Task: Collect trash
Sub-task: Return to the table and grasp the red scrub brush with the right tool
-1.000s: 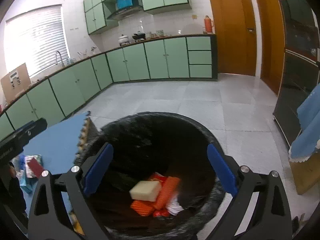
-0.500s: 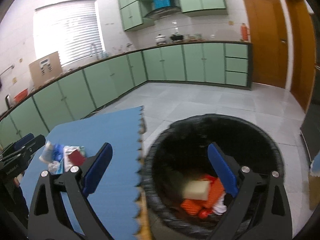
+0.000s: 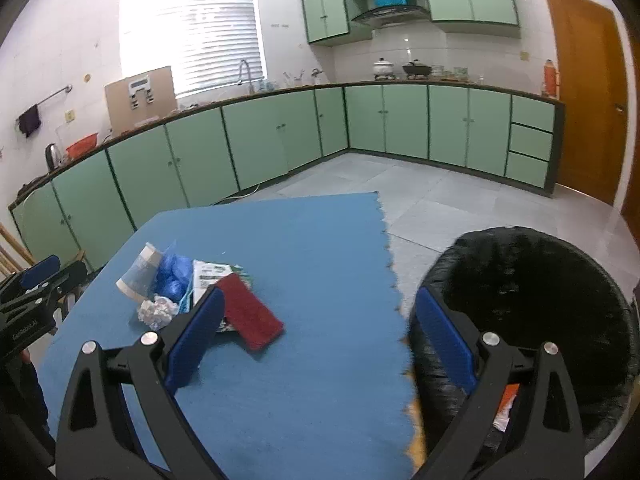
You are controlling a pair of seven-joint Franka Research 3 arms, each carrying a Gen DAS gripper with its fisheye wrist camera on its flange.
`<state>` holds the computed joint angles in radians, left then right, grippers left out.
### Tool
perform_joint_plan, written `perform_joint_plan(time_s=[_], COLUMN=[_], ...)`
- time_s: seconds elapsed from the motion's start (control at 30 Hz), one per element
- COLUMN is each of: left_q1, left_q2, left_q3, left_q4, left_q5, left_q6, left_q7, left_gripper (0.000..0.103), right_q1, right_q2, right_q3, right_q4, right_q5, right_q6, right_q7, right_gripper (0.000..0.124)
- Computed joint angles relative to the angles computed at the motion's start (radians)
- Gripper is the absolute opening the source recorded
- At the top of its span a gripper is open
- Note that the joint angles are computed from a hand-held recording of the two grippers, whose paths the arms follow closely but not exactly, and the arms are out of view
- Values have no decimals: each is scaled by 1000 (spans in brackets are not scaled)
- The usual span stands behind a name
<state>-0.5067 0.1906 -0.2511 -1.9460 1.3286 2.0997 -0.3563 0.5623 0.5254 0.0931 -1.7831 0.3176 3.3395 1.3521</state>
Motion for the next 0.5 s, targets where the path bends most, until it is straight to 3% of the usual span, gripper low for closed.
perform_joint_plan(time_s=[0.2,0.5], left_q1=[14,19], left_q2=[-3,38], left_q3=[4,15], left_q4=[-43,-27], left_q5=[-13,-33], left_q6=[17,31], left_q7=[-32,-23], left_gripper=[73,73], right_q1=[48,17], right_q2=[75,173], right_q3=[-33,17], right_q4=[86,208], right_q5=[-17,-84], right_q6=[-48,-189], right_q7=[-11,-55], right_gripper=[91,69])
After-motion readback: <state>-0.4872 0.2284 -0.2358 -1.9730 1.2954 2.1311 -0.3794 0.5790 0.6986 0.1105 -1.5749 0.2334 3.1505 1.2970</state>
